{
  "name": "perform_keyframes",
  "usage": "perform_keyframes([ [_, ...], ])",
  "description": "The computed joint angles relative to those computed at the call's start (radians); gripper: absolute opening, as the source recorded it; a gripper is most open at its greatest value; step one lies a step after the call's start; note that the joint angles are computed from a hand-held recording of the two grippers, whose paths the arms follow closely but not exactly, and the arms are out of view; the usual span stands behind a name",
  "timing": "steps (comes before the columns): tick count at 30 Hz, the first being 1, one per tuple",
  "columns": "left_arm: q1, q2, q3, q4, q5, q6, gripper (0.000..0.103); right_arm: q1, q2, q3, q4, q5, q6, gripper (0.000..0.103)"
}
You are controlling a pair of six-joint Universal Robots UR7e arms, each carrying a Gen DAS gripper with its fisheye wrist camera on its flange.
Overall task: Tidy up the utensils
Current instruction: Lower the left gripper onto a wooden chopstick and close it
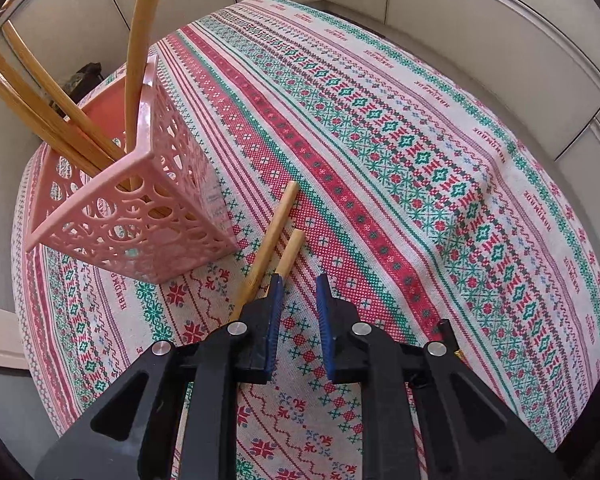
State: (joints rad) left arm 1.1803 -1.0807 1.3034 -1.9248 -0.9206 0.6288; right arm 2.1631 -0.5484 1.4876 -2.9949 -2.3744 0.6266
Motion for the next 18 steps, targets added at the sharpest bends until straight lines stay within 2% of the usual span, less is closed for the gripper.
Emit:
perform_keyframes([
  [7, -0.002, -0.005, 0.045, -0.073, 0.021, 0.033, 0.019, -0.002, -0.004, 0.004, 0.015, 0.004, 0.02, 0.096],
  [11, -0.004, -0.006, 0.048, -0.068, 0.024, 0.03, 0.023, -0.002, -0.004, 0.005, 0.018, 0.004, 0.026, 0.096],
  [12, -0.002, -0.001, 0.041, -0.058, 0.028, 0.033, 0.028, -0.003, -0.004, 0.006, 0.02, 0.008, 0.029, 0.096],
  [15, 0.011, 0.016, 0.002, -0.021, 0.002, 0.017, 0.028, -0.009, -0.007, 0.011, 0.026, 0.02, 0.042, 0.096],
  [17, 0.013, 0.019, -0.014, 0.013, -0.006, 0.002, 0.022, -0.012, -0.009, 0.013, 0.031, 0.024, 0.05, 0.096],
  [18, 0.01, 0.015, -0.009, 0.027, -0.005, 0.003, 0.014, -0.013, -0.01, 0.013, 0.03, 0.027, 0.051, 0.096],
])
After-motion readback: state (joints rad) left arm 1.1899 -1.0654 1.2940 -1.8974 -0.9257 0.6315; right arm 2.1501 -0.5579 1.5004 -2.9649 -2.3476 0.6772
